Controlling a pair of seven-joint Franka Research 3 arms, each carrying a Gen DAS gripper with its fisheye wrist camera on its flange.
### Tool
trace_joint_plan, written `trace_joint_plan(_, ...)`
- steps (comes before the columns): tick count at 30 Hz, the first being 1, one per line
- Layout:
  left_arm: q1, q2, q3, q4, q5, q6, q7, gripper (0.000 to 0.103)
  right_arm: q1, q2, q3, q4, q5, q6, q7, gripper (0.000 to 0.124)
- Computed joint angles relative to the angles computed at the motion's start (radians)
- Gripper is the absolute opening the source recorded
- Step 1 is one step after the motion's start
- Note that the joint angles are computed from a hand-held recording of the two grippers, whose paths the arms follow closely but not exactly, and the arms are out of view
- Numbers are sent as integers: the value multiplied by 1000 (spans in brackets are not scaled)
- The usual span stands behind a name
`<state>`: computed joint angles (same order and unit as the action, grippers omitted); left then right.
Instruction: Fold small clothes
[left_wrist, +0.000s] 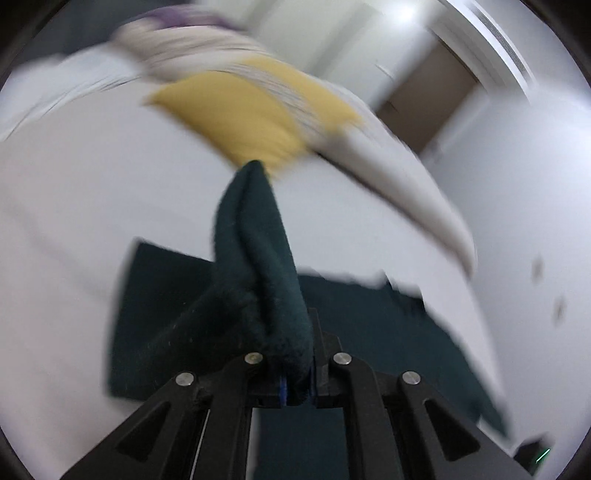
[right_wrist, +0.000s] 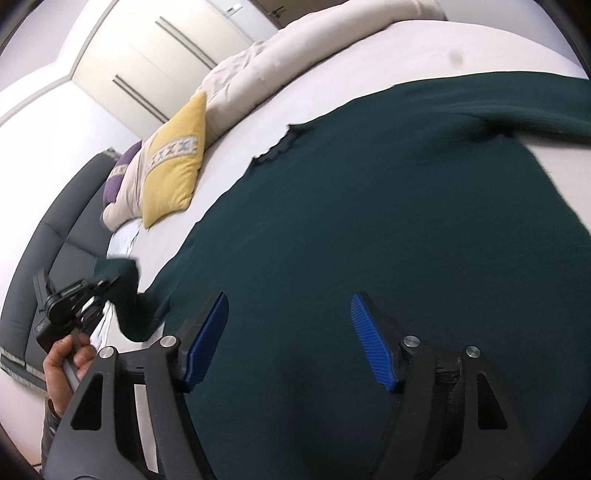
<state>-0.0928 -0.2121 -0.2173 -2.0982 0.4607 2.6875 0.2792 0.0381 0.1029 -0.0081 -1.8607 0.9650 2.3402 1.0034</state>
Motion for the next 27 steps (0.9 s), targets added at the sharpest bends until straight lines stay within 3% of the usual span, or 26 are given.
trace_joint_plan(2, -41, 154, -49, 148, 43, -83, 63, 8, -9, 14, -8, 11, -8, 0, 5, 67)
trace_joint_plan(5, -116, 310, -58, 286, 68, -206, 127, 14, -26, 54, -15, 52, -46, -16, 34, 67)
trace_joint_plan(8, -175, 328, -35, 292, 120, -255, 131, 30, -33, 112, -8, 125, -98, -32, 80, 69)
trace_joint_plan(10, -195, 313, -28, 293, 117, -278, 149, 76, -39, 156, 7, 185, -107, -51, 88, 72)
trace_joint_plan(12, -210, 277, -17, 274, 193, -282, 117, 88, -36, 200, 26, 251, -118, -61, 99, 75)
trace_joint_plan(17, -195, 151, -25, 138, 218, -209, 55, 88, -11, 343, 87, 464, -145, -152, 157, 75)
trace_joint_plan(21, -145, 35, -20, -4, 177, -135, -44, 88, 63, 478, 108, 660, -273, -223, 300, 73)
trace_joint_plan(24, -94, -37, -3, -95, 130, -79, -82, 83, 145, 550, 83, 760, -426, -207, 384, 51)
trace_joint_plan(26, -65, -82, -7, -149, 117, -55, -105, 83, 179, 566, 74, 790, -517, -198, 388, 22)
trace_joint_plan(27, -55, -102, -5, -169, 105, -44, -106, 82, 195, 598, 70, 849, -563, -224, 395, 17)
